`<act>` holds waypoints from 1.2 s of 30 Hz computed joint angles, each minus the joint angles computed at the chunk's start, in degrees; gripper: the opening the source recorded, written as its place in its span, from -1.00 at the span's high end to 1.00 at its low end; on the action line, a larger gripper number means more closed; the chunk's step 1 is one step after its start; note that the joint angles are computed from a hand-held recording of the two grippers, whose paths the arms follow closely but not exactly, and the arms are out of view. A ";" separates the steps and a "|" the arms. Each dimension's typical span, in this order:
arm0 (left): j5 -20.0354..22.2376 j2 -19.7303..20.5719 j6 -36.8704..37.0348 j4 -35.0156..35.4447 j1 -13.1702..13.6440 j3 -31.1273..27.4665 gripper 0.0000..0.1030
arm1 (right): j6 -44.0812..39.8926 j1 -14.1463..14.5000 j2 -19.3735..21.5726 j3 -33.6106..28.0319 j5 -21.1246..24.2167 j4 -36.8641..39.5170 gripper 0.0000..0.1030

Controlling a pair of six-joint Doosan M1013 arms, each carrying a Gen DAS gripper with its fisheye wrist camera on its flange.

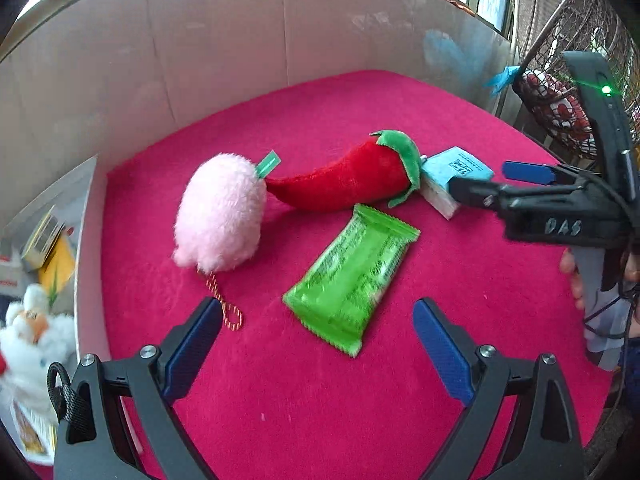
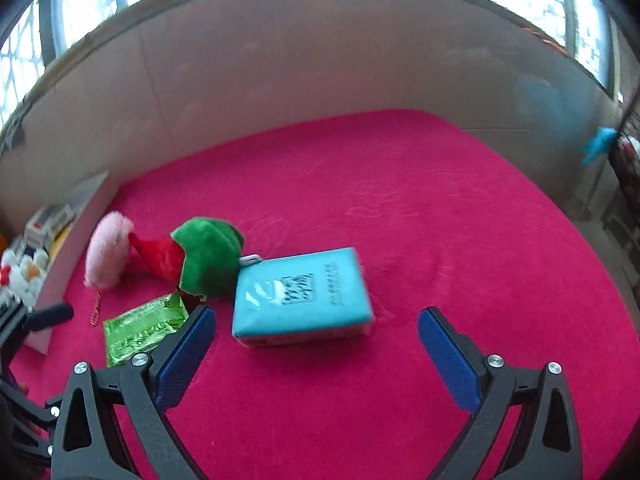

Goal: Organize objects
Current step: 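Grasp the green snack bar with the left tool while the right tool grasps the teal tissue pack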

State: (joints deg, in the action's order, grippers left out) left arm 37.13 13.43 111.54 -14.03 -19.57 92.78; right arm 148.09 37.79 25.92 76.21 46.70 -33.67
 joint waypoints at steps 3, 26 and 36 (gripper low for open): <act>1.20 1.35 2.63 -2.47 0.14 -1.66 -0.86 | -0.54 -0.24 1.05 -1.04 1.18 -0.21 -1.00; 3.47 3.51 13.40 -5.13 -1.02 -3.12 -0.25 | -2.02 -2.07 0.94 -1.00 -0.60 4.49 -0.54; 0.20 1.86 15.64 -7.17 -1.23 -0.56 0.28 | -1.24 -1.88 1.38 -1.60 -0.64 4.12 -0.50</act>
State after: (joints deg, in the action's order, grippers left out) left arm 37.33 15.29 127.18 -21.19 -20.80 92.22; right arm 146.85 35.91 27.30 74.61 46.06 -29.55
